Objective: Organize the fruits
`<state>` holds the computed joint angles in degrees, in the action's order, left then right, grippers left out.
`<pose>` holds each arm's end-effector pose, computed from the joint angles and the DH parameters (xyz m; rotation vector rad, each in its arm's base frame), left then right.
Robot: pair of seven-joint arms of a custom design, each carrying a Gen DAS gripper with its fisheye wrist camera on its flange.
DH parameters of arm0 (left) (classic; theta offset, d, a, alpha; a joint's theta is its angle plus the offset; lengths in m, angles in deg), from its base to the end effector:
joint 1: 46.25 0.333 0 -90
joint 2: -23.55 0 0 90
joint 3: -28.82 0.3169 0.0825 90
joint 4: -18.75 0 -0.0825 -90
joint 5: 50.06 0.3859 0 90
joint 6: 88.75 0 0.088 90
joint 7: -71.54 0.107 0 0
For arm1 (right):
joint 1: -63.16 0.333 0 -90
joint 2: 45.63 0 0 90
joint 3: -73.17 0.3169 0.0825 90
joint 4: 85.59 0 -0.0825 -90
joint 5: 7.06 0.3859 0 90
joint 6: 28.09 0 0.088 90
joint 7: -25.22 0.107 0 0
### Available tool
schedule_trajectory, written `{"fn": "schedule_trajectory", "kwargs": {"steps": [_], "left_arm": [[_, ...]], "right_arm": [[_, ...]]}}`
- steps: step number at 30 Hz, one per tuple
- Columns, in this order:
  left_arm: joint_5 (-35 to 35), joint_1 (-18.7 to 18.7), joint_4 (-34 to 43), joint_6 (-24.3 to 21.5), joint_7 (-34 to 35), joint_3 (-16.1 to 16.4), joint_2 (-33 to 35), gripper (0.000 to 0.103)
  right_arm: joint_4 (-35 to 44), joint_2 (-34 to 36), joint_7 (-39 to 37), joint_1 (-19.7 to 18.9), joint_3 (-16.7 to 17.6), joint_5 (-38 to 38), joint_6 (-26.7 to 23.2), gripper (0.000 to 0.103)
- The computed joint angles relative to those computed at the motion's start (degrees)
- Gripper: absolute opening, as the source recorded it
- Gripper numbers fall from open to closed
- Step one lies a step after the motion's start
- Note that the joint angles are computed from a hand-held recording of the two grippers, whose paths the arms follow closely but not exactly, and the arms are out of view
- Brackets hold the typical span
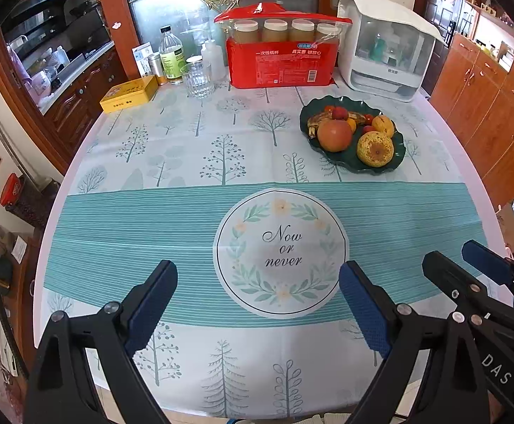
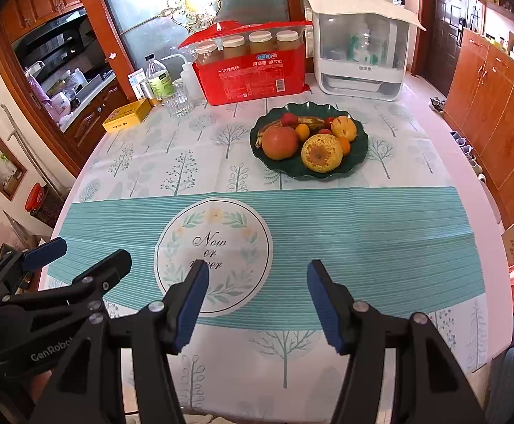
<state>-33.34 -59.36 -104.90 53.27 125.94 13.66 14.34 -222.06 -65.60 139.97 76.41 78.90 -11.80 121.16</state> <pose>0.4764 -0.2641 0.5170 -1.8570 1.9850 -0.5491 0.4557 0.1622 0.5173 -1.8208 1.8912 -0.4210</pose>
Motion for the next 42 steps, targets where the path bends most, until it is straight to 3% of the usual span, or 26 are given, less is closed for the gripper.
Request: {"fn": "schedule_trajectory", "kwargs": {"steps": [15,42], "left_arm": [[-3.47,0.36,-1.52,2.52,4.65,0.77,-0.90,0.092],[-4.83,0.59,-2.66,3.27,5.79,0.82,-1.21,0.091]], "right_arm": [[0.29,-1.09,5.45,-0.80,1.77,-4.45,-1.31,0.058],[-0.07,-1.07,6.46,-0.35,1.85,-4.74,-1.19,0.058]]}}
